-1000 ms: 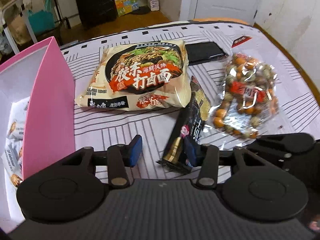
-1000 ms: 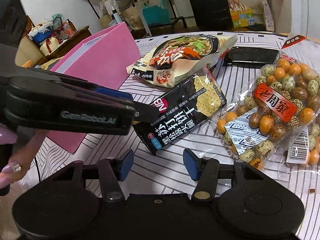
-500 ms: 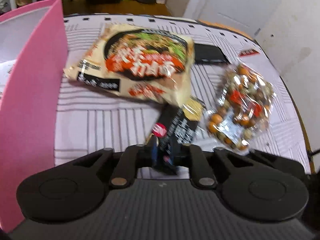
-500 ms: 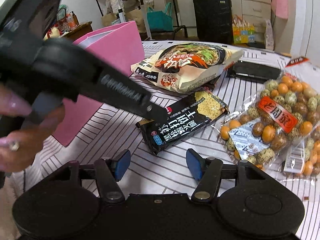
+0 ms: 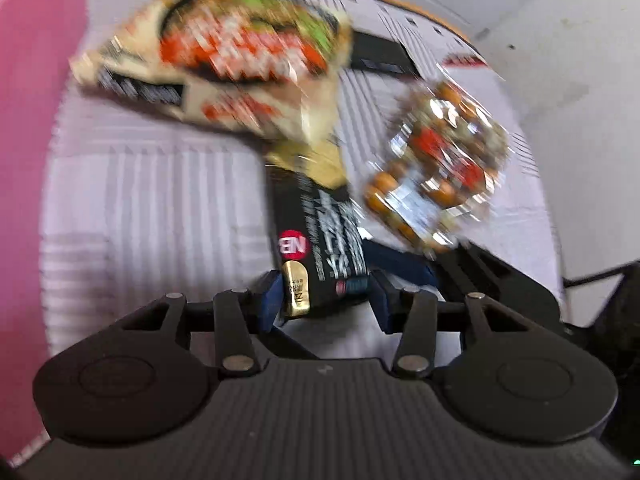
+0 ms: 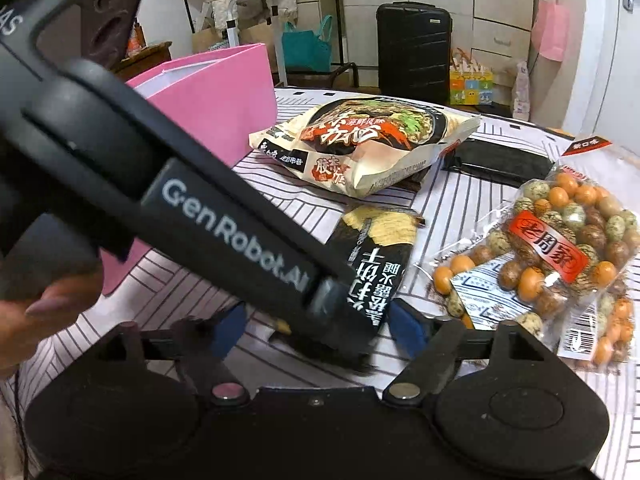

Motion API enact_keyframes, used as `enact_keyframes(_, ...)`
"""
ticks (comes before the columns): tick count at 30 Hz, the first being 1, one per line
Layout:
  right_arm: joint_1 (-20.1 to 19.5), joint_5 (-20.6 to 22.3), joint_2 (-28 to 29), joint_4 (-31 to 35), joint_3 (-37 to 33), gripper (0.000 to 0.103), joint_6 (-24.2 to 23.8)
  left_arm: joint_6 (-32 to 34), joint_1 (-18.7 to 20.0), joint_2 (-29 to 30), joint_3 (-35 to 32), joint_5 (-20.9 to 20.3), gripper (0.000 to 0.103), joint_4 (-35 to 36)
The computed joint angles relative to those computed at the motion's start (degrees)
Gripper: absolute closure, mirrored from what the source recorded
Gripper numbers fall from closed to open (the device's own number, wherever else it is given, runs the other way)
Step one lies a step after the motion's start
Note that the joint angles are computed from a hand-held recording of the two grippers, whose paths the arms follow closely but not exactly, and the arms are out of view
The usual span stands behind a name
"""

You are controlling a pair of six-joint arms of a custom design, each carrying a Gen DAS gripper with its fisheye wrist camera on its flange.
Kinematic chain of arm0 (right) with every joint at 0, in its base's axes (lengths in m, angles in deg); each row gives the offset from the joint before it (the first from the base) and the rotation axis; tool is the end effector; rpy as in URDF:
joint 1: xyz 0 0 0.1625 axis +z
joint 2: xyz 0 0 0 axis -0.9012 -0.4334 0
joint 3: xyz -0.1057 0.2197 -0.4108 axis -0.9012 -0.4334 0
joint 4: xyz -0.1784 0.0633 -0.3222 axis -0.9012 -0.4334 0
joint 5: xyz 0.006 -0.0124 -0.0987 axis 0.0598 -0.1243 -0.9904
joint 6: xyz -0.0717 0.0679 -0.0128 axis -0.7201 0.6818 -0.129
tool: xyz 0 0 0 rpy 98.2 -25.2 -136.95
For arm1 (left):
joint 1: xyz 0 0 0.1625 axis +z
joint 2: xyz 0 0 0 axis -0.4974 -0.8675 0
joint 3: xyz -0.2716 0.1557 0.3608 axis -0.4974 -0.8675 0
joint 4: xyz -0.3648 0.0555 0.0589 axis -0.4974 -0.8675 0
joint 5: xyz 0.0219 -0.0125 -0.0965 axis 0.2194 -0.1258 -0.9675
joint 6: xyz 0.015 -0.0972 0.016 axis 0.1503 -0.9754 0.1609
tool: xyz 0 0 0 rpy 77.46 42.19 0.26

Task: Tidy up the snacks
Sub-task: 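Close the left gripper on the black biscuit pack, then lift the black biscuit pack with the left gripper toward the pink box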

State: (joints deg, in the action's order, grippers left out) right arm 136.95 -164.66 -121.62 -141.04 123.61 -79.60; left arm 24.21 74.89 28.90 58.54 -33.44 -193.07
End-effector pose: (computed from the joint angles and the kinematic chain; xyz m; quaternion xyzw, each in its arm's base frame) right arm -0.0265 -0.5002 0.2496 0.3015 -0.8855 0.2530 0.2468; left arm -0.3258 -0.5565 -0.1076 0.1267 0.9808 -0.0970 0.1124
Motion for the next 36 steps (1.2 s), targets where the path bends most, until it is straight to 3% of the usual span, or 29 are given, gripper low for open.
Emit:
enact_keyframes(7,-0.89,0.84,4.01,-11.04,2.28,0.018,-5.7,-0.4,-0.83,1.53,2.18,2.75,0.059,-7.32)
enact_keyframes(10,-0.81,0.84,4.79,-14.77,3.41,0.025,-6.97,0.18,-0.82,1.43,2.54,2.04,0.059,-8.05)
enact_keyframes(28,6.16,-4.54,-6.59,-5.44,9.89,0.027,-12.01,-7.29,-7.31,-7.23,8.95,1.66,0.057,0.66)
enact_keyframes(36,7.45,-2.54,-10.62,-5.79,12.89,0.028,-16.2,-10.47,-10.76,-10.24,12.39,3.28,0.058,-0.35)
